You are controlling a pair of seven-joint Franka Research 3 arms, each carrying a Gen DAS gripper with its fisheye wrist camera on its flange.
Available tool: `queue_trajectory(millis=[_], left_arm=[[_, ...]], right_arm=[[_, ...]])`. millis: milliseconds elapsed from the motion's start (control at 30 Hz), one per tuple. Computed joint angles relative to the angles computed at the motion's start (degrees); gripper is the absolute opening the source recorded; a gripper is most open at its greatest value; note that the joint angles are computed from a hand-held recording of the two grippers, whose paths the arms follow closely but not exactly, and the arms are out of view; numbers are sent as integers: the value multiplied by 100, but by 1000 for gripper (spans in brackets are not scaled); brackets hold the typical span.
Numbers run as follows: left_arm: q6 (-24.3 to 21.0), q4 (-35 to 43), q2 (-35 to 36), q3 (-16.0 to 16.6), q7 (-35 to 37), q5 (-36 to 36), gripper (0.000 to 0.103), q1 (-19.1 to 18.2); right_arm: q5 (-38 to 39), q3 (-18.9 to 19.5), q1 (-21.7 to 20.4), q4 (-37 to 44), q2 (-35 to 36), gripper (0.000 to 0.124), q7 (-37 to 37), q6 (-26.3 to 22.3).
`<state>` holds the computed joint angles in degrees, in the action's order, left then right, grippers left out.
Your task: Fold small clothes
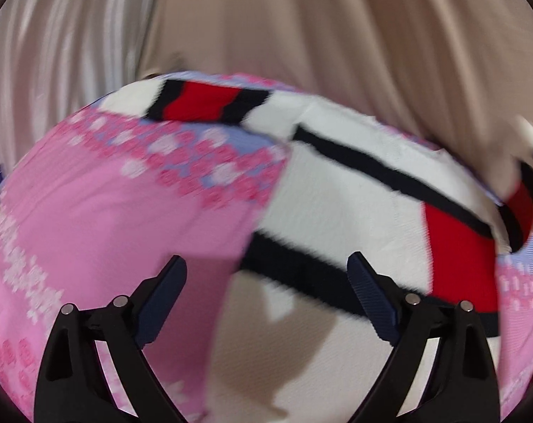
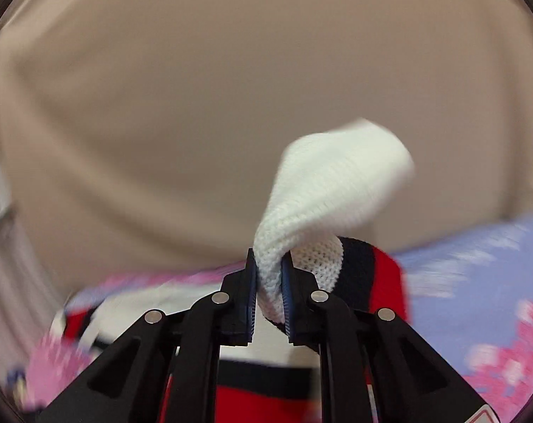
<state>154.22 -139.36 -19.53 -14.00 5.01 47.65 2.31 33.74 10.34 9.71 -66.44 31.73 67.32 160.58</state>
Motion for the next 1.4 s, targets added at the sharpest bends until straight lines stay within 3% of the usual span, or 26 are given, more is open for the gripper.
queue_trajectory(millis=[100,167,200,267,367,400,467,500,567,600,667,700,767,833,867,900,933,967,1033,1067,1133,1200,1267,1333,1367,1400], left_arm=[[698,338,401,126,74,27,93,20],[1339,594,804,344,394,-331,94,-60],[1525,674,945,452,680,-631,94,-136],[1721,902,1265,666,1422,-1419,94,-305],[1501,1470,1773,623,1308,-1201,94,-111],[1372,1692,1974,648,1334,-1211,94,-118],[1088,2215,2539,560,2382,-2382,94,-75],[1001,2325,2696,230,3169,-3384,94,214],[965,2519,3038,11,3673,-4577,94,329],[1074,2499,3073,202,3512,-4571,94,137],[1063,2609,3116,784,2901,-3743,94,-444],[1053,2693,3179,774,2927,-3724,90,-458],[1063,2995,3415,587,3176,-3911,67,-363],[768,3378,3649,598,3365,-3830,23,-417],[650,3618,3789,646,3413,-3710,11,-475],[564,3840,3900,696,3454,-3606,9,-515],[560,3916,3904,788,3371,-3456,9,-593],[576,4092,3930,953,3209,-3166,9,-724],[697,4297,3841,1344,2757,-2397,8,-1012],[789,4379,3783,1557,2397,-1928,8,-1162],[899,4574,3690,1895,1726,-1027,9,-1361],[924,4658,3664,2020,1335,-454,9,-1402],[808,4808,3952,1683,1698,-818,9,-1086],[331,5070,4413,1147,2673,-1666,9,-675],[-42,5219,4631,1051,2893,-1871,9,-622],[-163,5256,4792,1155,2972,-2041,9,-701]], right_arm=[[-543,99,658,1166,888,24,-250,-880],[-1764,723,587,1351,1318,26,359,-826],[-2015,831,576,1143,1308,26,583,-866],[-1313,686,565,235,885,26,390,-490],[1482,-558,1110,-1266,-228,30,-1330,-543],[1918,-759,1240,-1737,-511,36,-1557,-321],[2174,-669,1004,-2374,-911,44,-1510,-130],[2211,-452,704,-2655,-1084,45,-1426,-63],[2362,-487,616,-2958,-1255,47,-1331,70],[2518,-521,531,-3068,-1325,50,-1349,69],[2795,-680,485,-3114,-1346,53,-1427,-114],[2889,-726,491,-3061,-1297,53,-1429,-202],[2930,-706,399,-2834,-1131,53,-1265,-432],[3020,-733,383,-2475,-862,53,-1033,-656],[2949,-729,369,-2214,-668,53,-785,-694],[3012,-903,469,-2070,-579,48,-722,-788],[3027,-885,431,-1901,-471,25,-683,-811],[2918,-753,313,-1615,-301,11,-556,-867],[3108,-486,122,-1413,-258,12,-672,-775],[3596,-360,45,-1423,-337,11,-1158,-655],[5203,201,-362,-1622,-658,11,-2905,-342],[5643,148,-333,-1672,-740,11,-3436,-349],[4477,-664,387,-1510,-465,11,-2371,-310],[2550,-1476,987,-1167,104,11,-400,-670],[2029,-1588,1027,-1042,292,11,232,-984],[1910,-1505,945,-1007,279,12,485,-982]])
